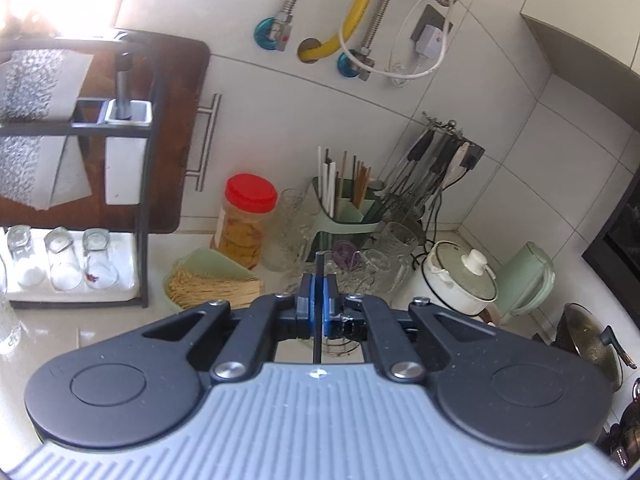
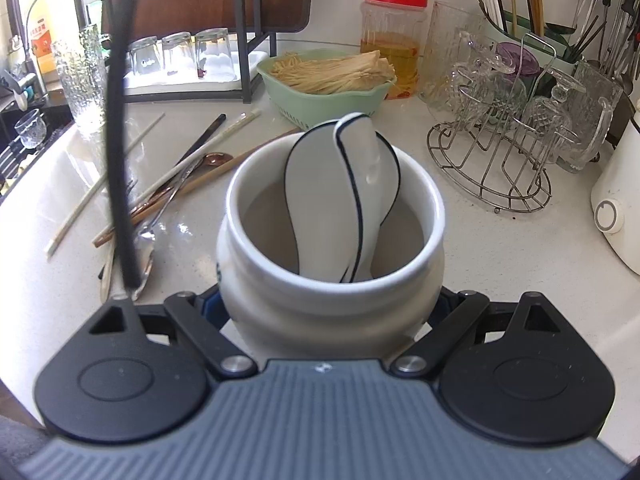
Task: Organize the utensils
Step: 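Lift the black chopstick with the left tool and carry it over the mug, then lower the black chopstick into the mug and open the left tool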
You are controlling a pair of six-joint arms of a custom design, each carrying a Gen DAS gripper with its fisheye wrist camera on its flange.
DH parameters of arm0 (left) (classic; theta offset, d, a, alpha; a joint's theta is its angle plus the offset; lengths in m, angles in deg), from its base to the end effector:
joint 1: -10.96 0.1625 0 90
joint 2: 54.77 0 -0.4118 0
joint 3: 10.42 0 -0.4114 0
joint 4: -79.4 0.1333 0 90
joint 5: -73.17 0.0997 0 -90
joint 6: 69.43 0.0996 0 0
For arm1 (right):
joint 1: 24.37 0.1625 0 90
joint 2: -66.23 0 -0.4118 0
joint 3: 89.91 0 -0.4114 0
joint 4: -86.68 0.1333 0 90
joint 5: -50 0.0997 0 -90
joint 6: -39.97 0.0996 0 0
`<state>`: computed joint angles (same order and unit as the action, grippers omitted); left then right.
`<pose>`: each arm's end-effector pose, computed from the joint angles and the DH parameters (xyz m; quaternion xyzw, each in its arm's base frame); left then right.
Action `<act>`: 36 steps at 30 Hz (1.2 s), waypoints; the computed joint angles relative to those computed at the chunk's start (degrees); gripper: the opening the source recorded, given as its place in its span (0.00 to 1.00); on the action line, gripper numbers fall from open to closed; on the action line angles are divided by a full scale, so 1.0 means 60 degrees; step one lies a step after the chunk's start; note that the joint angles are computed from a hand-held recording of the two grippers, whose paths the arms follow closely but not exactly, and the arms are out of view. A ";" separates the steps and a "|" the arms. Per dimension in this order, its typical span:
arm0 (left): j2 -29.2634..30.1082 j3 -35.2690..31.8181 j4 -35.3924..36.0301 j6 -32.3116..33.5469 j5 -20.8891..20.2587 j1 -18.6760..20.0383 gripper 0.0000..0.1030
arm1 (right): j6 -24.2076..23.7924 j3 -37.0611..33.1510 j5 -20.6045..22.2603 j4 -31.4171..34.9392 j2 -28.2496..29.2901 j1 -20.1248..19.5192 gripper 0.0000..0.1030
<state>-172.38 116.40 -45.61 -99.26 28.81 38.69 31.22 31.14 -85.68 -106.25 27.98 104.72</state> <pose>-0.2016 -0.3370 0.4423 0.1678 0.8869 -0.4150 0.1142 0.3587 -0.3431 -0.0217 0.3059 -0.8570 0.2555 0.3267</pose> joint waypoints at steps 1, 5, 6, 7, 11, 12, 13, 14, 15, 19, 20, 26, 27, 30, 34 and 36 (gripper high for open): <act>0.0079 -0.0024 -0.0100 0.0095 -0.0044 0.0027 0.04 | 0.0018 -0.0002 0.0029 0.0023 -0.0014 -0.0015 0.90; 0.0361 -0.0067 -0.0435 0.0438 -0.0157 0.0092 0.04 | 0.0043 -0.0004 0.0125 0.0047 -0.0035 -0.0055 0.90; 0.0420 -0.0081 -0.0499 0.0496 -0.0209 0.0123 0.04 | 0.0042 0.0000 0.0146 0.0051 -0.0043 -0.0067 0.90; 0.0475 -0.0090 -0.0565 0.0544 -0.0232 0.0140 0.04 | 0.0045 -0.0007 0.0157 0.0067 -0.0043 -0.0072 0.90; 0.0699 -0.0074 -0.1064 0.0878 -0.0205 0.0178 0.04 | 0.0049 -0.0039 0.0200 0.0102 -0.0028 -0.0091 0.90; 0.0763 -0.0061 -0.1208 0.0967 -0.0138 0.0180 0.04 | 0.0035 -0.0050 0.0225 0.0111 -0.0029 -0.0116 0.90; 0.0826 -0.0055 -0.1363 0.1044 -0.0135 0.0202 0.04 | 0.0031 -0.0054 0.0239 0.0121 -0.0031 -0.0124 0.90; 0.0878 -0.0031 -0.1567 0.1140 -0.0153 0.0231 0.04 | 0.0023 -0.0055 0.0249 0.0128 -0.0035 -0.0129 0.90; 0.0927 0.0019 -0.1823 0.1278 -0.0148 0.0256 0.04 | 0.0011 -0.0054 0.0256 0.0131 -0.0038 -0.0134 0.90; 0.1211 0.0005 -0.2228 0.1797 -0.0267 0.0449 0.04 | -0.0011 -0.0054 0.0273 0.0151 -0.0046 -0.0141 0.90; 0.1273 -0.0001 -0.2273 0.1864 -0.0298 0.0492 0.04 | -0.0036 -0.0054 0.0273 0.0139 -0.0040 -0.0142 0.90; 0.1437 0.0149 -0.2227 0.2016 -0.0489 0.0616 0.04 | -0.0154 -0.0040 0.0308 0.0109 -0.0053 -0.0165 0.90; 0.1419 0.0211 -0.2203 0.2033 -0.0483 0.0597 0.04 | -0.0166 -0.0038 0.0308 0.0106 -0.0054 -0.0165 0.89; 0.1352 0.0368 -0.2048 0.2003 -0.0570 0.0583 0.04 | -0.0206 -0.0041 0.0309 0.0094 -0.0047 -0.0163 0.88; 0.1238 0.0547 -0.1538 0.1720 -0.0734 0.0642 0.04 | -0.0231 -0.0035 0.0349 0.0080 -0.0057 -0.0180 0.88; 0.1191 0.0600 -0.1271 0.1478 -0.0893 0.0731 0.04 | -0.0240 -0.0031 0.0357 0.0068 -0.0060 -0.0185 0.88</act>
<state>-165.23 120.00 -53.24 -90.39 23.46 43.08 29.78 30.95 -83.54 -105.84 27.63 103.61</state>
